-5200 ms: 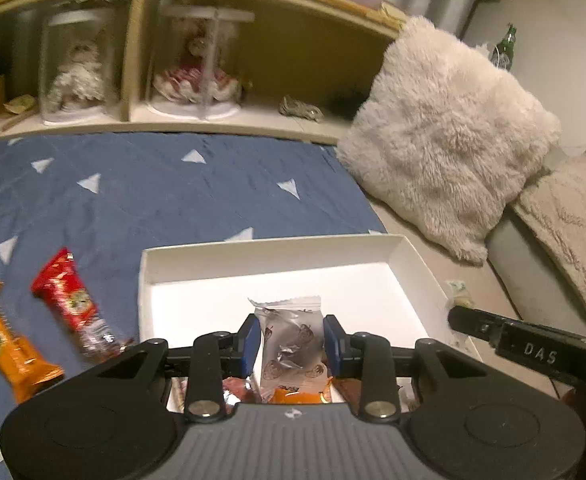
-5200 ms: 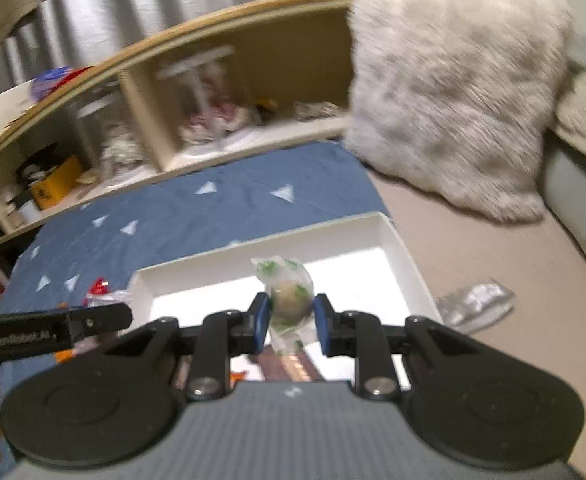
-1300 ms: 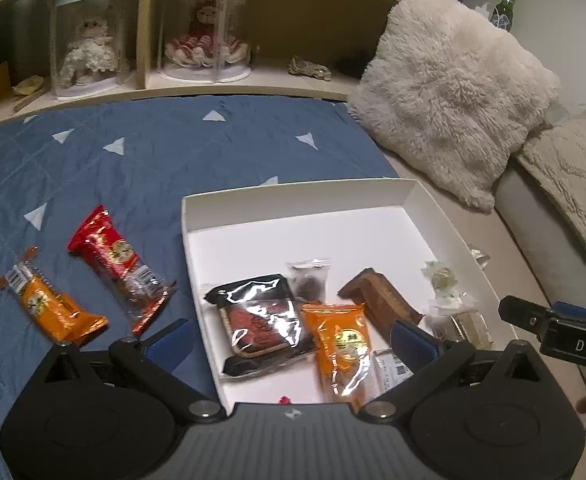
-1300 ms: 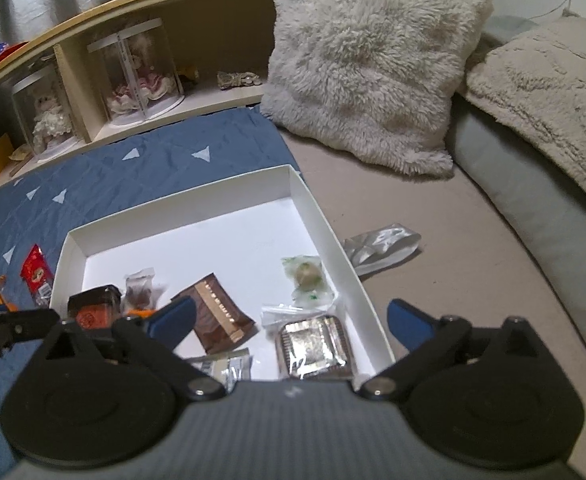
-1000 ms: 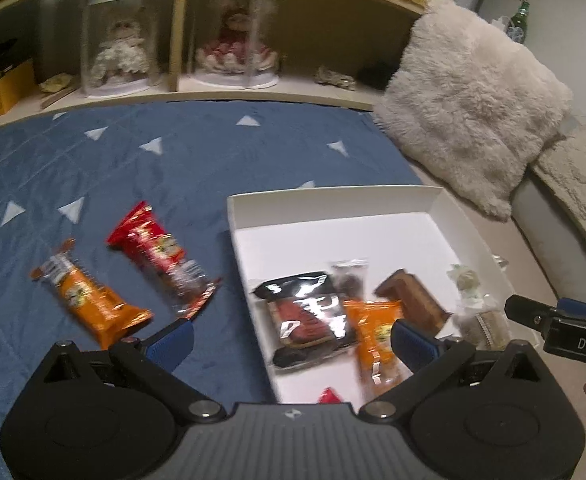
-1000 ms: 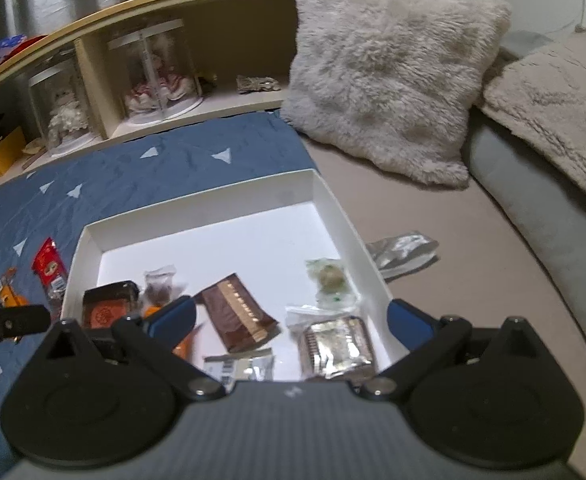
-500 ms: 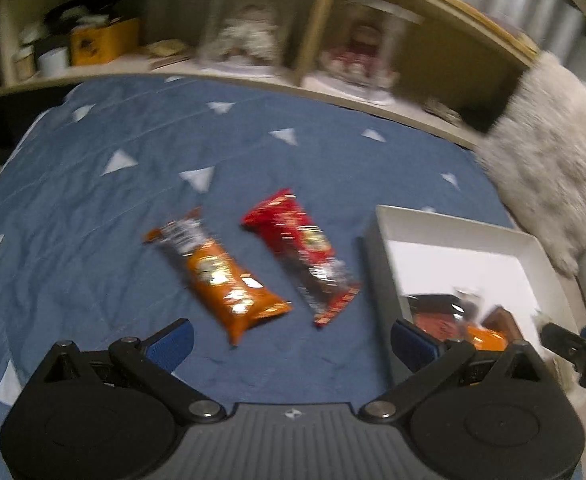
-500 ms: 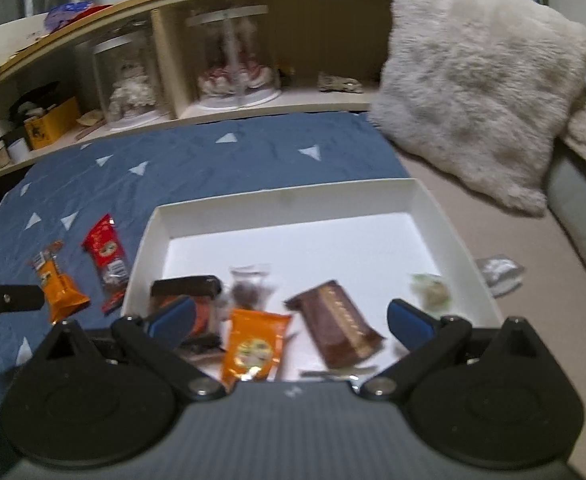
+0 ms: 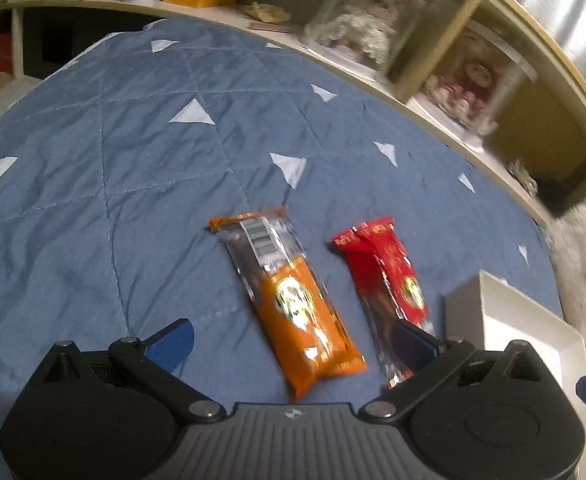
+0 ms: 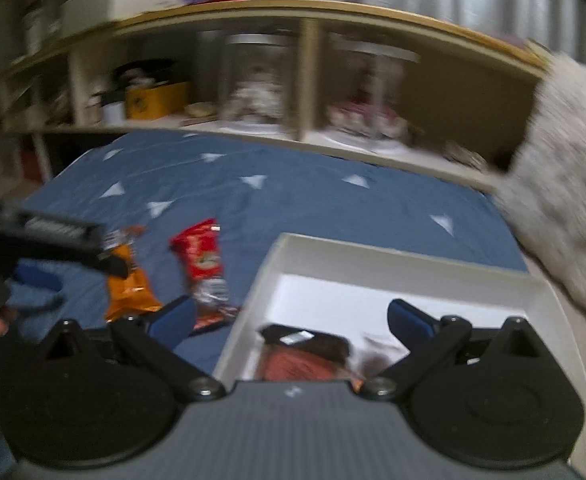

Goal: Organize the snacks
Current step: 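Move both tools over the orange bread bag and red candy on the quilt, then grasp the orange bread bag with the left tool while the right tool grasps the red candy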

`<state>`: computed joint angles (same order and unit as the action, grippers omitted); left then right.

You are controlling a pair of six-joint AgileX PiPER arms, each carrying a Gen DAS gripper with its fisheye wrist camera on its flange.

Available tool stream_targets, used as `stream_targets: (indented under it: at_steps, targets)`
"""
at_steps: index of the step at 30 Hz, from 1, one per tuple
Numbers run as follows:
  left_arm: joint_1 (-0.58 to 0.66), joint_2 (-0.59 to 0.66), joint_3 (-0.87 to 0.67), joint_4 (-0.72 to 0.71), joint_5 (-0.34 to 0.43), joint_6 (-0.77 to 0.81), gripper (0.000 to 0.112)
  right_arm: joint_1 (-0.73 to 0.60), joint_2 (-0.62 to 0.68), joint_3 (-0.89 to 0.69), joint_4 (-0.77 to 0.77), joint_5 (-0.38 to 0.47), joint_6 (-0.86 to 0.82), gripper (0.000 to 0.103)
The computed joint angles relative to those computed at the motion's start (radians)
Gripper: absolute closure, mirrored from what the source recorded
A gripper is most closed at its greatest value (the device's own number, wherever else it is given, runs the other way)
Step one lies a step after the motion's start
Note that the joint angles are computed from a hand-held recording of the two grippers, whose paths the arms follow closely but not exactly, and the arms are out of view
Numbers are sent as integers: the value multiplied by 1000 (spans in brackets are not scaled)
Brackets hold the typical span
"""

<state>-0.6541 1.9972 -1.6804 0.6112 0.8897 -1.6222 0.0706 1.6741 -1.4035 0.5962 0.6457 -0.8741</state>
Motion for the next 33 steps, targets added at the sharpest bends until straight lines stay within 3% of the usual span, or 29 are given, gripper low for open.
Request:
stream_targets:
  at_steps: [7,12,18,22,28,33]
  targets:
    - [13,112,-162,48,102,167,9,126,55,-9,-37,-117,-105,1]
    - [25,171,-237,26,143,274,9,177,104,-47,-122,-143,-104,1]
    - [31,169,-219,-3,181,309,9,209,126,-43,-115,-169,-257,26]
    - [31,152,-213,-42,216,338,9,228,159,-89,-219,-108,-196,45]
    - [19,79,-98,-36,220,270,9,272,216,-171,-383,-13,-28,49]
    - [23,41,-30,-22,150,216,9,273,217,-184,-386,28,25,57]
